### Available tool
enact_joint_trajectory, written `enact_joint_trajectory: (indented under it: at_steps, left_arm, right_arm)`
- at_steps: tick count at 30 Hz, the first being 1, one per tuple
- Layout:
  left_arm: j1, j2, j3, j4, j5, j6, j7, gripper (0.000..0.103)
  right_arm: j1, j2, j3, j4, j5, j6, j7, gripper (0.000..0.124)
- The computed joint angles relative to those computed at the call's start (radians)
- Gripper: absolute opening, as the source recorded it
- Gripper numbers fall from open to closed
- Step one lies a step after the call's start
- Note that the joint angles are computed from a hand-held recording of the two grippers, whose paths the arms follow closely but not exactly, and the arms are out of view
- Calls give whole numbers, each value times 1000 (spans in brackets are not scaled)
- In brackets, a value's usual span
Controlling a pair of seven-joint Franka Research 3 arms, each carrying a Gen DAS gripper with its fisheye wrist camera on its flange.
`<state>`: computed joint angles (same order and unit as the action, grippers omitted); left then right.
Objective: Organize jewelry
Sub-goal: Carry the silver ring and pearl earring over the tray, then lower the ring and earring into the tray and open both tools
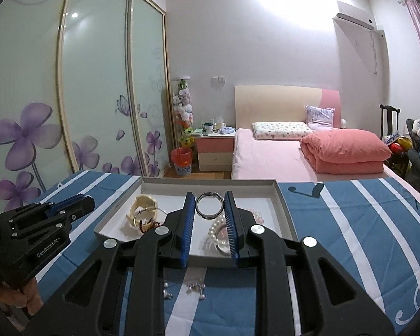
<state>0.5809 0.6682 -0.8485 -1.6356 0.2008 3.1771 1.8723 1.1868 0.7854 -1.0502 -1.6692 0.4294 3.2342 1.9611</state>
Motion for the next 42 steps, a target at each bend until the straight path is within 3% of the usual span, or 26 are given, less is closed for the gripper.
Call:
enact_joint_trajectory:
  at_steps: [16, 28, 38, 42]
  left_arm:
    - [-157, 94, 95, 200, -26, -33, 42, 14]
    - [-288, 176, 200, 383, -143, -150, 124, 14]
    - [-370, 206, 278, 472, -240, -191, 180, 16]
    - [-386, 203, 304, 473, -265, -195, 186, 21]
  right_arm:
    - [-133, 85, 49, 168, -53, -34, 59, 23]
    - [-271, 92, 176, 285, -197, -123, 164, 23]
    - [-368, 91, 268, 371, -312, -178, 235, 24]
    - [-382, 68, 294, 351, -360, -167, 261, 33]
